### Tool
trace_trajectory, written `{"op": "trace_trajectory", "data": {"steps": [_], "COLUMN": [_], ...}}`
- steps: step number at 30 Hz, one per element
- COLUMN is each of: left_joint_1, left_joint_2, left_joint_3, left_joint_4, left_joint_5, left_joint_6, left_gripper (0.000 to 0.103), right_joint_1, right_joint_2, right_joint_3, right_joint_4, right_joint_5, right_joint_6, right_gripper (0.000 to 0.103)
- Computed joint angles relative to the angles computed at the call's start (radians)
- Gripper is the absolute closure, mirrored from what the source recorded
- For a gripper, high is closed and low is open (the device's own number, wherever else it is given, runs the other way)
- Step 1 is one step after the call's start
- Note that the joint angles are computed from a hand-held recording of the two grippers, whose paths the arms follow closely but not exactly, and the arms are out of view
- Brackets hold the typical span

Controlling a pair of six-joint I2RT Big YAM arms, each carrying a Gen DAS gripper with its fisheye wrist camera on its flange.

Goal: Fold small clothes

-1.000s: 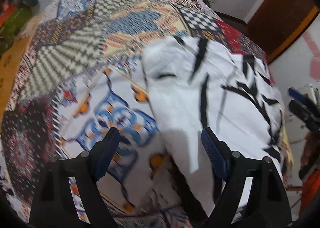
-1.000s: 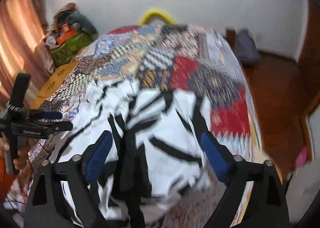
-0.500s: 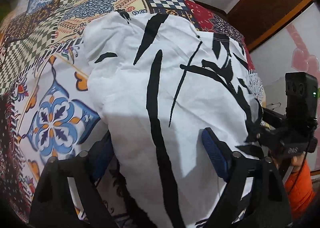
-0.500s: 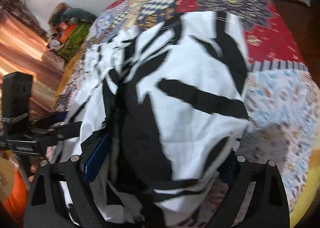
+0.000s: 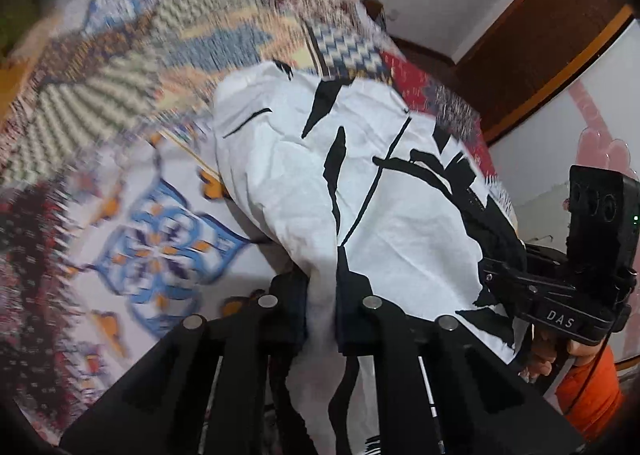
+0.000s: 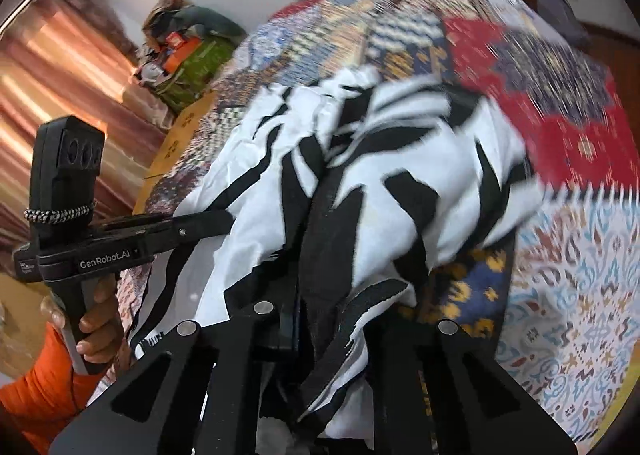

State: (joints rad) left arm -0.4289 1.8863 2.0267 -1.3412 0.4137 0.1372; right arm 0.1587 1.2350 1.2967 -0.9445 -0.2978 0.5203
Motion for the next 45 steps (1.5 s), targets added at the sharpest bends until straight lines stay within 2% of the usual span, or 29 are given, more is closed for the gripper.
{"op": "trace_trajectory", "data": {"steps": [6,14,21,28,33,36,40,45], "left_joint_1": [0.078,0.221,0.346,0.413,0.417,0.414,0.413,0.422], "left_joint_2": [-0.066,-0.056,0.007,0.134,0.189,0.187,0.121,0.051], "left_joint_3": [0.011,0.126,0.193,0.252,0.223,0.171,0.062,0.017], "left_joint_4": [0.058,0.061,0.014,-0.088,-0.119,-0.086,0.015,0.084], "left_joint_5": [0.002,0.0,0.038,0.036,0.005,-0.027,-0.076,-0.135], "left_joint_6": [0.007,0.032,0.072,0.132,0.149,0.147,0.158,0.166], "left_gripper": [0.093,0.093,0.093,0.093,0.091,0.082,0.067,0.06], "right_joint_1": [0.079,0.185,0.259,0.291,0.294,0.297,0.305,0.311], "right_joint_2": [0.066,0.209,0.394,0.519,0.588,0.594,0.562,0.507], "right_joint_3": [0.133,0.341,0.533,0.573,0.599,0.6,0.583,0.573], "right_joint_4": [0.031,0.056,0.04,0.025,-0.064,-0.111,-0.158,-0.176], "right_joint_5": [0.058,0.111,0.091,0.039,0.031,0.054,0.12,0.233], "right_joint_6": [-0.01,-0.032,-0.036,0.007,0.001,-0.031,-0.102,-0.166], "right_gripper": [0.093,0.093,0.093,0.093,0.089,0.084,0.073,0.072]}}
